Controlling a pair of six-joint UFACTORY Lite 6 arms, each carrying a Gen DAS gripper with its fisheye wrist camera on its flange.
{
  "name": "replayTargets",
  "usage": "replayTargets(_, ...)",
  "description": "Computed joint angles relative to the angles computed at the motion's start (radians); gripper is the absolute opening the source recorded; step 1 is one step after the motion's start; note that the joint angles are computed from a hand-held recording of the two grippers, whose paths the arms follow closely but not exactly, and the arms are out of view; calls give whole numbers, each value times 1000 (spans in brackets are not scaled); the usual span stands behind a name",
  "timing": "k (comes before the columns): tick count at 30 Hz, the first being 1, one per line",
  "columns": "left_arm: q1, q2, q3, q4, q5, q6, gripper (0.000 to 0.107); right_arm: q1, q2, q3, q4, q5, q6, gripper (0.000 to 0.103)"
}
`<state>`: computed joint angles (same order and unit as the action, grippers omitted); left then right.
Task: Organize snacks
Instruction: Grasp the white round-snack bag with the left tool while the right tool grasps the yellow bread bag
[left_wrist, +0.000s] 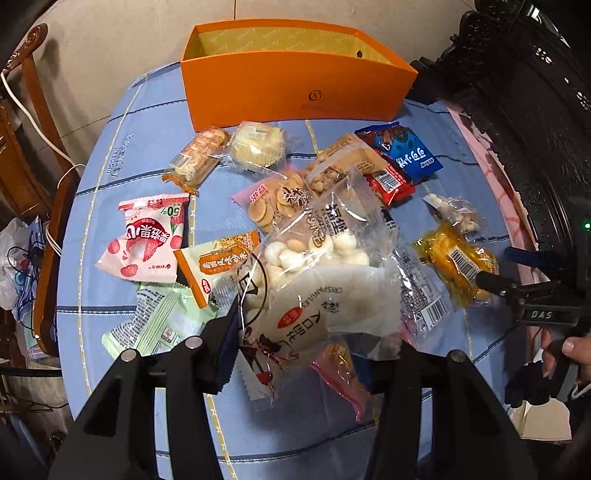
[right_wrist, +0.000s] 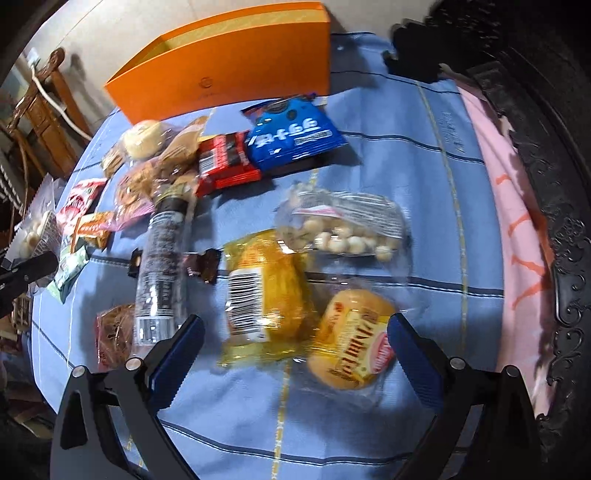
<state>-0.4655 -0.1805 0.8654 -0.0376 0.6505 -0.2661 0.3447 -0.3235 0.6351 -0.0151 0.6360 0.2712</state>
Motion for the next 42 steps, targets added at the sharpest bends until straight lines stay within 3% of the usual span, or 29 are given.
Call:
replayTargets(6,-16,-46,-24,22,27,-40,51,91,96,38,-99,-13,116,100)
replayTargets(15,-31,-105,-54,38,53,-81,51,92,134,53,-106,-21,111,100)
replayTargets(25,-60,-138,-66,60,83,-123,51,143,306,123,-308,-20,298,100)
replayTargets(26,-62,-144,-69,61,86,-127,51,153,316,129,-333,-15,320,97)
replayTargets(28,-63,-153,-75,60,90,-130,51,176,318,130,-392,-7,364,84)
replayTargets(30,-60,-158,-78,58,92,-129,51,177,309,128,-393,-14,348,64)
replayTargets(32,-59,-161,-80,57,94,-129,51,174,299,132,-366,-9,310,53)
replayTargets(36,-65,-158,-74,53,99,-129,51,180,256,120,-340,6,287,46)
replayTargets(42,-66,-160,-72,47,99,-115,51,264,125,112,-299,99,294,45)
